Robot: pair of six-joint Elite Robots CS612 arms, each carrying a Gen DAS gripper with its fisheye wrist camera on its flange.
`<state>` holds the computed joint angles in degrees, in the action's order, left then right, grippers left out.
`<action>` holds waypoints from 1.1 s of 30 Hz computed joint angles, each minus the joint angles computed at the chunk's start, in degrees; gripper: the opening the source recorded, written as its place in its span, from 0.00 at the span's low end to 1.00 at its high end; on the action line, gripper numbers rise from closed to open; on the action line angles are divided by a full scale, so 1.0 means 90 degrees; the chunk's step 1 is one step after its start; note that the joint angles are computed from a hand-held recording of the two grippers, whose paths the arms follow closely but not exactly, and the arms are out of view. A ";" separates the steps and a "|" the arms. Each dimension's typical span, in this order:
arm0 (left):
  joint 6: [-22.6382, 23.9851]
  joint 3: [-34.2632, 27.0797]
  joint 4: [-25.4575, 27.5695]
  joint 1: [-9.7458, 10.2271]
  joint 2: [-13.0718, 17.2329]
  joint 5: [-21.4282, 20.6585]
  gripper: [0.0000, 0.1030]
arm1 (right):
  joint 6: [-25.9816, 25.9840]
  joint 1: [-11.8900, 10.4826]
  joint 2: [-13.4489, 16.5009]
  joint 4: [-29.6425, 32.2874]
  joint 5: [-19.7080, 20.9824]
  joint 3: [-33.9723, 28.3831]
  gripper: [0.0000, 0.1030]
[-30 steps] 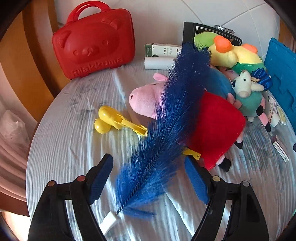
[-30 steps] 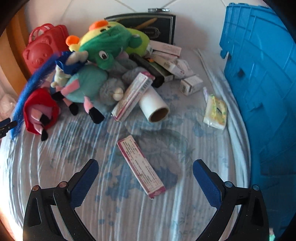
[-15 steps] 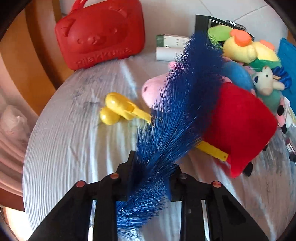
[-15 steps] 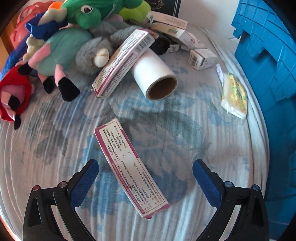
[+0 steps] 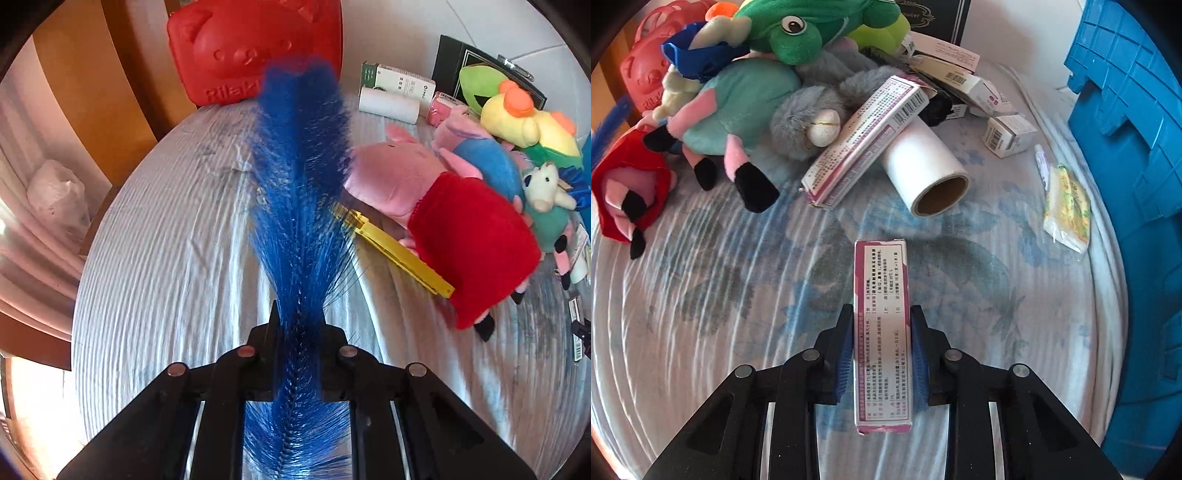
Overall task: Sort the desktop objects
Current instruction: 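Grasp the pink-white medicine box with the right tool while the left grasps the blue feather duster, then carry the medicine box and blue duster into the blue crate and release both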
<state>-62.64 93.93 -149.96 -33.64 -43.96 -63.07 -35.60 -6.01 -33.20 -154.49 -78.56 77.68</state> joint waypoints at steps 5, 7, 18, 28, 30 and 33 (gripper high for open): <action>-0.0079 0.0209 -0.0116 -0.0205 -0.0256 0.0180 0.13 | 0.0100 -0.0055 -0.0251 -0.0212 0.0300 0.0286 0.27; -0.0112 0.0253 -0.0168 -0.0316 -0.0349 0.0303 0.12 | 0.0136 -0.0087 -0.0404 -0.0374 0.0446 0.0439 0.27; 0.0265 -0.0018 -0.0741 -0.0864 -0.0585 0.1008 0.13 | 0.0465 -0.0403 -0.1110 -0.1828 0.1508 0.1061 0.27; 0.1588 -0.1407 -0.1026 -0.1229 -0.0160 0.1246 0.13 | 0.0990 -0.0835 -0.1688 -0.2952 0.1844 0.1355 0.27; 0.1905 -0.1823 -0.1030 -0.1311 0.0000 0.1337 0.13 | 0.1063 -0.0920 -0.1725 -0.3197 0.1826 0.1323 0.27; 0.2316 -0.2579 -0.0925 -0.1432 0.0310 0.1399 0.12 | 0.1217 -0.1091 -0.1753 -0.3377 0.1897 0.1176 0.27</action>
<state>-41.80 70.71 -158.29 -46.53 -41.17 -50.48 -24.64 -15.83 -48.98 -184.89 -61.49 88.27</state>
